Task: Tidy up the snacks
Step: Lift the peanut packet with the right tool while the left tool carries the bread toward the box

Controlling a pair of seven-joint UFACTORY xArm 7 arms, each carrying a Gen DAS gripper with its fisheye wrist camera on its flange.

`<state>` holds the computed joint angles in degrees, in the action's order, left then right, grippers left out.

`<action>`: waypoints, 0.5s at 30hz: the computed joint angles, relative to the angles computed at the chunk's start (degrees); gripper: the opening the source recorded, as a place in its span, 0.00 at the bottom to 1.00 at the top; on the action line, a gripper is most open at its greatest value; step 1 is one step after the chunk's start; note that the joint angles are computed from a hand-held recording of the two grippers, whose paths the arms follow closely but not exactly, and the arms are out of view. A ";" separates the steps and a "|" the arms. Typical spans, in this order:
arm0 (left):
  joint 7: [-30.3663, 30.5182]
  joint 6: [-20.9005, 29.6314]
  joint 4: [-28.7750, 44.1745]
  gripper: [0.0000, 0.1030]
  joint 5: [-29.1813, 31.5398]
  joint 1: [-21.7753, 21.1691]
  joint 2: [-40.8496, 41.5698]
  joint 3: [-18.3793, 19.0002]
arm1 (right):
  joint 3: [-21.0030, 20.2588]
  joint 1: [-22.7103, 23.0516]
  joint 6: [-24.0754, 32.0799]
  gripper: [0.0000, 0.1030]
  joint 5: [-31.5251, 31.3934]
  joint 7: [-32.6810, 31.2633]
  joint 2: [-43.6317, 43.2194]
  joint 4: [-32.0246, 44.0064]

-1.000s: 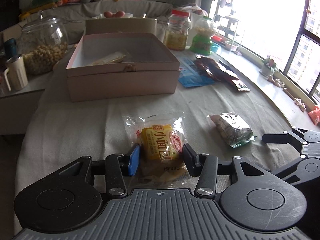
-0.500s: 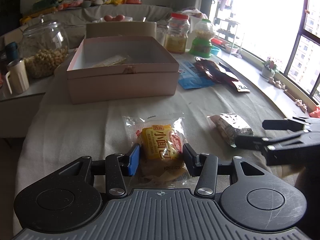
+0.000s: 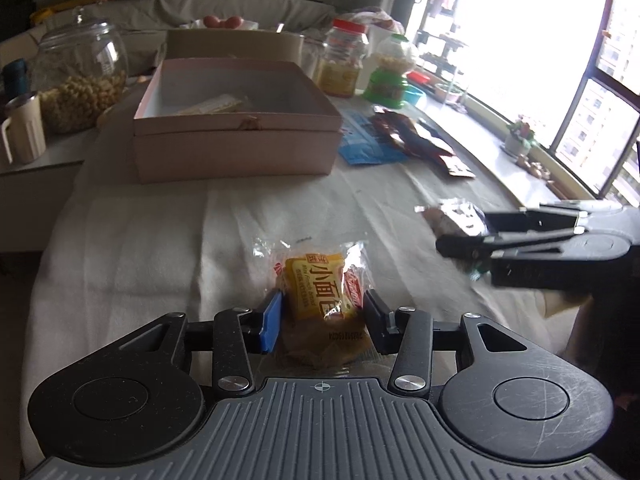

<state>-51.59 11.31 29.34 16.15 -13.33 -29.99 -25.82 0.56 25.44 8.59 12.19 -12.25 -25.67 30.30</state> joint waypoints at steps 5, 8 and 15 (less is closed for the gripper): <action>4.97 -3.54 -1.76 0.45 -3.56 -3.99 -8.56 5.32 | -7.44 6.59 4.68 0.56 6.71 -6.83 -8.02 3.14; 6.92 -3.95 1.97 0.45 -0.30 5.40 -13.10 1.36 | -10.51 10.20 5.00 0.56 11.23 -8.92 -8.05 9.40; 10.10 -7.90 17.01 0.45 -0.74 18.03 1.63 1.93 | -6.83 9.15 -1.96 0.56 15.30 -9.49 8.95 28.64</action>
